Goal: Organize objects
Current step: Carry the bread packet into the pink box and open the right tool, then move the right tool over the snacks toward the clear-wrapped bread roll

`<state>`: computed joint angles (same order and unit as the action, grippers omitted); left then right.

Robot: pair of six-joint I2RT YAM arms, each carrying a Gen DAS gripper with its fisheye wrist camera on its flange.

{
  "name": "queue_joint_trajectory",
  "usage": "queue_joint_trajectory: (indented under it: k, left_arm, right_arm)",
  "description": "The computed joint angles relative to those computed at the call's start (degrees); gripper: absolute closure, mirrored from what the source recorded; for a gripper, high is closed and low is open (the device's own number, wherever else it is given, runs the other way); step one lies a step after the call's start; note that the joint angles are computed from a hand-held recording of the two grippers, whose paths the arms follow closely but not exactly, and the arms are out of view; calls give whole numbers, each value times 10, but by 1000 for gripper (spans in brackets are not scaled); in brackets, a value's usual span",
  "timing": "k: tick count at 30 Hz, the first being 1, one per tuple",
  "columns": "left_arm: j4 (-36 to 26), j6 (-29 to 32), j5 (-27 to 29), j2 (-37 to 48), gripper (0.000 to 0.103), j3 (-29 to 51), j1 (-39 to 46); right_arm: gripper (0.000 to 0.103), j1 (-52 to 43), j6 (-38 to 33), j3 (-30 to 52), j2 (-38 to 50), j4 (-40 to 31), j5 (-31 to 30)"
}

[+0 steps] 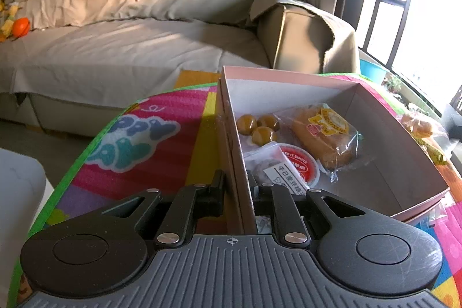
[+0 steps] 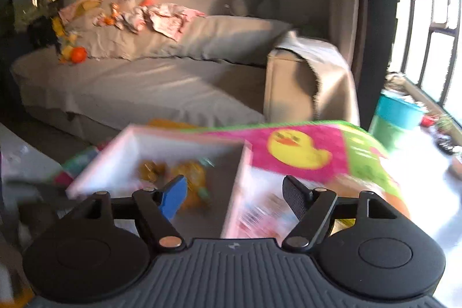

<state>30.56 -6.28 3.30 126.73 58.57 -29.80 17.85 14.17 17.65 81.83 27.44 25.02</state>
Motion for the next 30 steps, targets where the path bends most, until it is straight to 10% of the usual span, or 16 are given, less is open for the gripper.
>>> queue_joint_trajectory:
  k: [18,30]
  left_arm:
    - [-5,-3,-3,1,88,4,-1]
    - [-9,-5,-8,1,88,5,-1]
  right_arm:
    - [17,-97,116,-129,131,165,-54]
    - [0,-334,3,176,238,37,-142]
